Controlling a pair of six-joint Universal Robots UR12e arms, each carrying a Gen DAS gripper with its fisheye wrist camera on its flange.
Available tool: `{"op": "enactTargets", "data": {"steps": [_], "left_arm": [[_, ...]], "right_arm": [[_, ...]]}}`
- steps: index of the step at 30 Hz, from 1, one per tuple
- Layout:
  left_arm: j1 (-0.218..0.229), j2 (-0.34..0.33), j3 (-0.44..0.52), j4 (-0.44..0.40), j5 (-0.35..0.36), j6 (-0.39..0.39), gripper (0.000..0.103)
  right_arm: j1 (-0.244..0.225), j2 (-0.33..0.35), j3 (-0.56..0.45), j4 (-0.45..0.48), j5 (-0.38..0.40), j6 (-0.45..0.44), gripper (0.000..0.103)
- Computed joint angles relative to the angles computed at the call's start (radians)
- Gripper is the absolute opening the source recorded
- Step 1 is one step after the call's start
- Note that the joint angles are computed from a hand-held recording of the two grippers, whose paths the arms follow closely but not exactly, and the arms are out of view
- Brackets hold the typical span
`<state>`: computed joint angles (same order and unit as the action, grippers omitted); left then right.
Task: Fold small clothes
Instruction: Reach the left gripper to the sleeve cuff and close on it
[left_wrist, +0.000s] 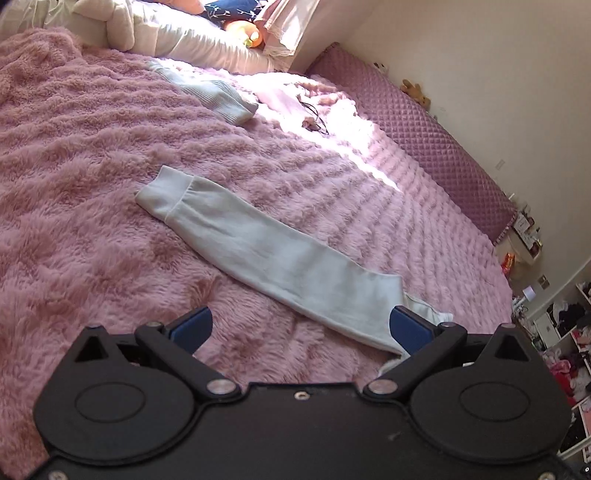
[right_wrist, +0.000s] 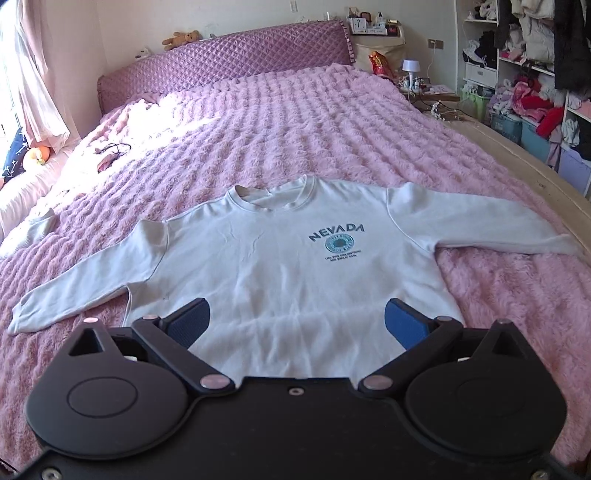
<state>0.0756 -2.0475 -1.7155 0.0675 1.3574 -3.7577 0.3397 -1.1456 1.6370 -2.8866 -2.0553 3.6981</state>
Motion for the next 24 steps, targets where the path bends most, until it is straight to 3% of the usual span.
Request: {"op": "enactTargets", "data": {"steps": [3, 6, 9, 11, 14, 16, 18, 20, 24], "left_arm": [[0.026, -0.085, 0.087, 0.001, 0.054, -0.087, 0.103], [0.048, -0.156, 0.154, -0.013, 0.117, -0.215, 0.102], [0.075, -0.221, 0.213, -0.005, 0.126, -0.324, 0.09], [0.084, -0.256, 0.247, -0.006, 0.125, -0.36, 0.09], [0.085, -0.293, 0.292, 0.021, 0.155, -0.349, 0.084], [0.081, -0.306, 0.318, -0.002, 0.161, -0.335, 0.064], [0.085, -0.317, 0.34, -0.026, 0.126, -0.333, 0.019], [0.086, -0.32, 0.349, -0.05, 0.1, -0.336, 0.013], [0.074, -0.311, 0.36, -0.06, 0.121, -0.3, 0.009]], "right_arm": [[-0.011, 0.073, -0.06, -0.051, -0.002, -0.025, 0.103], [-0.022, 0.121, -0.118, -0.011, 0.039, -0.025, 0.103], [-0.026, 0.158, -0.154, 0.005, 0.064, -0.057, 0.103], [-0.027, 0.181, -0.179, 0.018, 0.057, -0.078, 0.103], [-0.026, 0.208, -0.213, 0.062, 0.05, -0.099, 0.102], [-0.026, 0.224, -0.228, 0.064, 0.048, -0.113, 0.102], [-0.026, 0.236, -0.244, 0.087, 0.044, -0.115, 0.102], [-0.027, 0.244, -0.255, 0.099, 0.043, -0.107, 0.102], [-0.032, 0.245, -0.247, 0.093, 0.049, -0.093, 0.102]]}}
